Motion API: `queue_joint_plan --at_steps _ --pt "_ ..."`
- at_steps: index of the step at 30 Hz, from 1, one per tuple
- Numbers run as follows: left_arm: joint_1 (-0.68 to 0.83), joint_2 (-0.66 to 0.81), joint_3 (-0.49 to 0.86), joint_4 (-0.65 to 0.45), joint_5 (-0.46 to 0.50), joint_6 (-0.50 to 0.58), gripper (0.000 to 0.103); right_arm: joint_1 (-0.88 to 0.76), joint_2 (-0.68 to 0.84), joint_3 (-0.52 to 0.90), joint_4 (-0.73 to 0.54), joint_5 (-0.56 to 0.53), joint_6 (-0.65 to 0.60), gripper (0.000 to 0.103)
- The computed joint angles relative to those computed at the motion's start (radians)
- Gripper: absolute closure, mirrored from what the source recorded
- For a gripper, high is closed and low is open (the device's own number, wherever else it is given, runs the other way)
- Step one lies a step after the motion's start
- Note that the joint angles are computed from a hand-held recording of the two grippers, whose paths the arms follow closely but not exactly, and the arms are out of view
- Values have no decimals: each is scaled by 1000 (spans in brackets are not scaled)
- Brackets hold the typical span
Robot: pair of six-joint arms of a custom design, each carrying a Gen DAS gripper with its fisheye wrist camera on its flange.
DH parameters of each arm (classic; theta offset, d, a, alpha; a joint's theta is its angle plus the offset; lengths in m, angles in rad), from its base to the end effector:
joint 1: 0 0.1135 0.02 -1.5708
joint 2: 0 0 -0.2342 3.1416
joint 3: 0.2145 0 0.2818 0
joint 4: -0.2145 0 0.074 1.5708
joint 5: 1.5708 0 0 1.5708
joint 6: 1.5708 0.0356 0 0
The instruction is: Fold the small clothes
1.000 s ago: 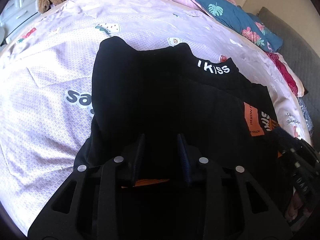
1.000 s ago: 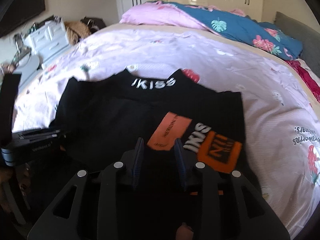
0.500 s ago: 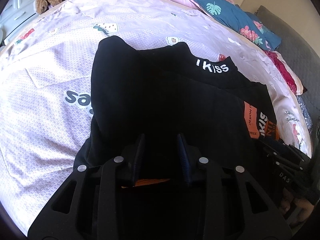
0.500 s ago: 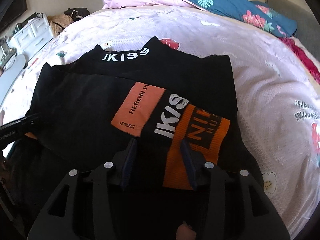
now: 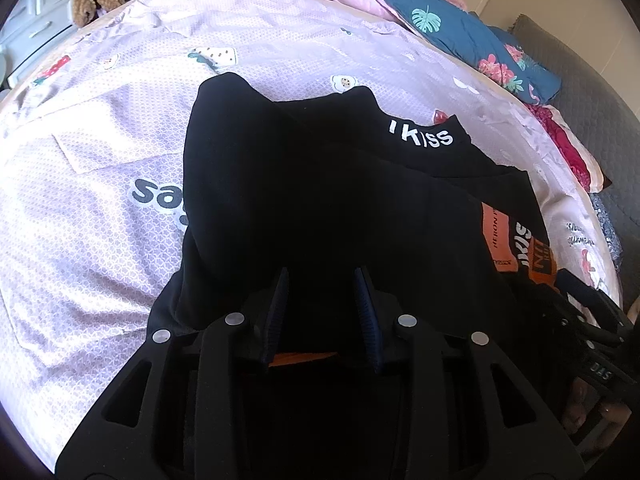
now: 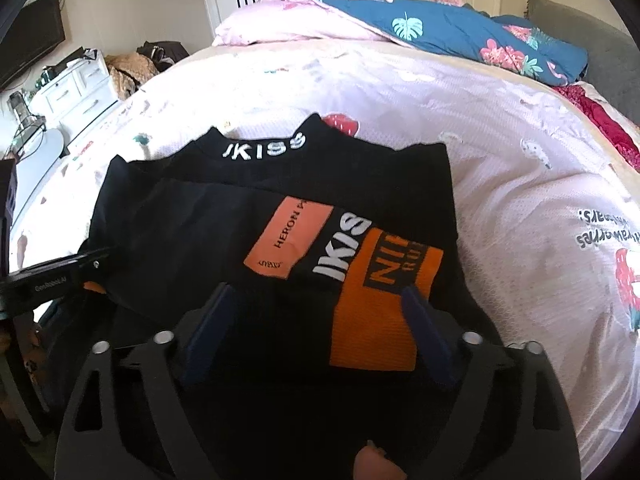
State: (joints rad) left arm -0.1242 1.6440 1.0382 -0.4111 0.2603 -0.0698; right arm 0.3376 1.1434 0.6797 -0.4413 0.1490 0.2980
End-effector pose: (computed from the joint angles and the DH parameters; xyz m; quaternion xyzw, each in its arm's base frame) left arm 0.3508 -0.0530 0.1474 0.0614 0.9524 -0.1505 0.2577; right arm 0.2504 0.0823 0.1713 0.0057 0.9428 0.0350 0.3315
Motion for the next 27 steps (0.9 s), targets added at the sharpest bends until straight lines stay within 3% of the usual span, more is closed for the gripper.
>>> queue_joint_plan --at_steps 2,13,24,27 --pt "-1 -5 -3 1 0 -2 76 0 -21 -6 -4 5 -1 8" --pt "-11 -70 -33 -15 12 0 50 0 -78 -19 -22 33 0 4" --pt "-24 -131 -51 -22 -18 -13 13 -4 -147 -33 -56 47 10 4" --pt "-30 -145 -56 -25 -32 -16 9 -6 -162 -34 -64 48 9 4"
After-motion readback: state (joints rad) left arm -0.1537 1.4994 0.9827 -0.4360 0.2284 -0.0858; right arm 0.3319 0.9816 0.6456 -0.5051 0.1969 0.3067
